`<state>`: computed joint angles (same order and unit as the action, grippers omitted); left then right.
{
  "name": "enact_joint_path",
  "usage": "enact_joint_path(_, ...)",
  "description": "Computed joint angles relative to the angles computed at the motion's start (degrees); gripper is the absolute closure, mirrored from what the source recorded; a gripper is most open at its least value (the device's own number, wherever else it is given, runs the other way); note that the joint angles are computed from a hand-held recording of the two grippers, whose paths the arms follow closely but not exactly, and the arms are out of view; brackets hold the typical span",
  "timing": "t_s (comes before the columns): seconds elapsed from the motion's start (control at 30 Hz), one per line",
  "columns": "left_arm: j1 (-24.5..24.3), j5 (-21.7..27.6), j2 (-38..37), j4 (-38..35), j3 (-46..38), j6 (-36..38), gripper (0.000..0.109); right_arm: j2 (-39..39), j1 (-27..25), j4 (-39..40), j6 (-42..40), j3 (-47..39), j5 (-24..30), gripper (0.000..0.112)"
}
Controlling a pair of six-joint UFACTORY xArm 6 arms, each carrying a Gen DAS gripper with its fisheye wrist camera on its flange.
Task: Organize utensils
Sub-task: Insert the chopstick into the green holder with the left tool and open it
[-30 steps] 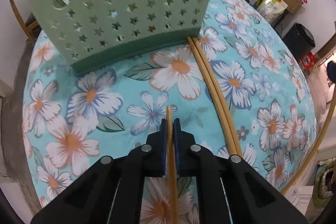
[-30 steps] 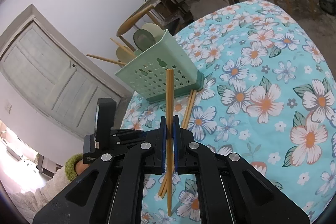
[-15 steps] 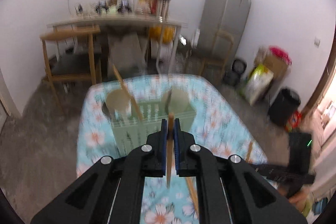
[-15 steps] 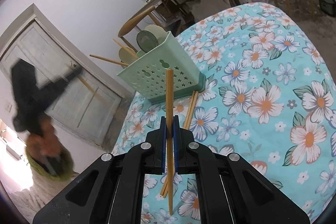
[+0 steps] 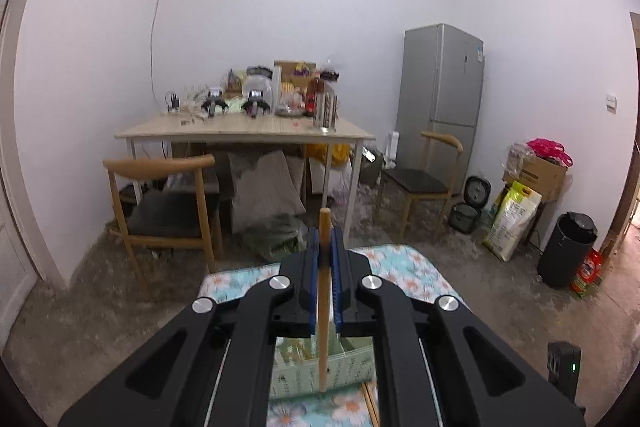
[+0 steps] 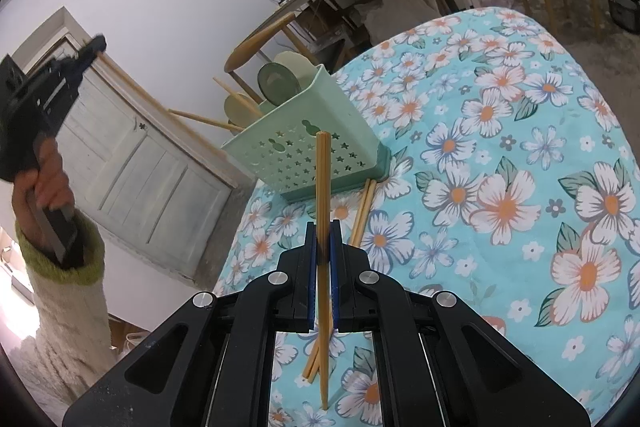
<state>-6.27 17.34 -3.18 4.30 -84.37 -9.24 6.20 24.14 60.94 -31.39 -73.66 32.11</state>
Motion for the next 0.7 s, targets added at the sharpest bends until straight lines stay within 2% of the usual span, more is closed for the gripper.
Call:
enact_joint_path(0.07,0.0,-0.1,1.4,1.3,-2.2,-0.8,0.104,0.2,-0.2,0.1,0.0,-0.2,0.3,0.108)
enact_joint_path(0.2,0.1,-0.8,4.9,12.5,-6.1,-8.5,0.104,0.7,-0.6,0.6,-0.2,-0.6,0.8,0.108)
enact_joint_path(0.5,0.8,-2.3,10.8,18.3,-8.7,-14.3,0.104,1.3,-1.4,1.2,-0.6,-0.8,1.5,0.108)
enact_joint_path(0.7,1.3,-3.7,14.4,19.0,-10.0,-16.5,0.103,1.5,-1.5,1.6,-0.8,-0.8,1.8,0.108)
